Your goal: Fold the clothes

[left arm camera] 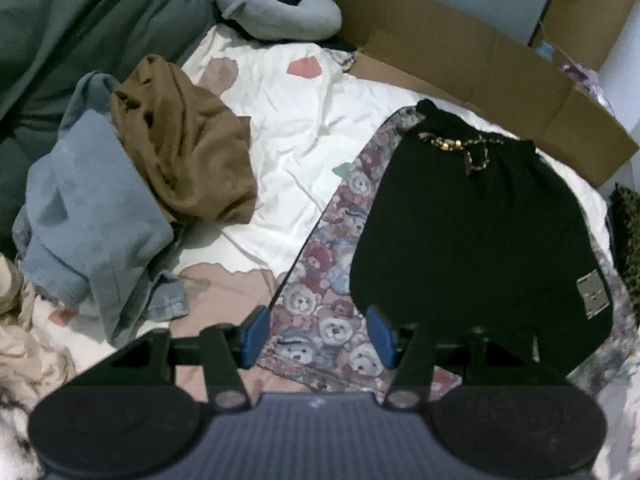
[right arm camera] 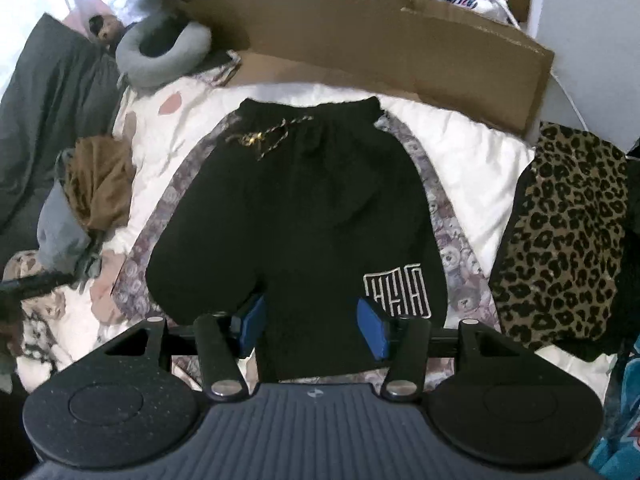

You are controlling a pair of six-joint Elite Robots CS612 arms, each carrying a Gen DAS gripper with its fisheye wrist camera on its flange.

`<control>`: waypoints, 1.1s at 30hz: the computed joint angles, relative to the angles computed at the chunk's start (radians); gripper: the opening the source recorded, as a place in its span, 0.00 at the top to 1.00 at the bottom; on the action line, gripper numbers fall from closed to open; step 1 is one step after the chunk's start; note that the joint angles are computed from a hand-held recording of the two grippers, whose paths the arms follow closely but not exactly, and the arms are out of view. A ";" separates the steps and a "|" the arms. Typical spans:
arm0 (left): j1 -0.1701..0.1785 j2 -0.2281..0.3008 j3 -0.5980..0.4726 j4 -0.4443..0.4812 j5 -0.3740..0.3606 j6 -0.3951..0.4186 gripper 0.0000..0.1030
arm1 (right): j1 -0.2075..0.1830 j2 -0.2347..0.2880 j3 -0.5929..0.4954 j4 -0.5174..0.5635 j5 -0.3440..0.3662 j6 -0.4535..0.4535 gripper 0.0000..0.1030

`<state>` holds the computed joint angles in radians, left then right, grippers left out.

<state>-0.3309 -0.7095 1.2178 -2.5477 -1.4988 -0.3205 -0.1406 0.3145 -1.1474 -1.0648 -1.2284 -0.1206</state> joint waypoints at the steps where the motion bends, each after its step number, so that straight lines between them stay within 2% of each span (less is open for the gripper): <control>1: 0.000 0.006 0.002 -0.007 -0.002 0.007 0.45 | -0.003 0.005 -0.004 -0.003 0.010 -0.001 0.44; 5: 0.005 0.037 -0.014 0.001 -0.010 -0.003 0.47 | 0.004 0.020 -0.022 -0.035 -0.014 -0.021 0.44; 14: 0.021 0.110 -0.047 -0.046 -0.001 0.022 0.48 | 0.017 0.061 -0.046 -0.056 0.033 -0.034 0.44; 19: 0.035 0.148 -0.081 0.005 -0.010 0.067 0.48 | 0.024 0.087 -0.065 -0.061 0.040 -0.017 0.44; 25: 0.046 0.168 -0.096 0.044 -0.016 0.113 0.48 | 0.029 0.104 -0.066 -0.045 0.029 -0.016 0.44; 33: 0.050 0.179 -0.088 -0.004 -0.023 0.139 0.45 | 0.039 0.130 -0.073 0.011 0.000 -0.028 0.44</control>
<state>-0.2814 -0.5302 1.1297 -2.5518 -1.5218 -0.1819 -0.1016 0.4446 -1.2206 -1.0533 -1.2285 -0.1484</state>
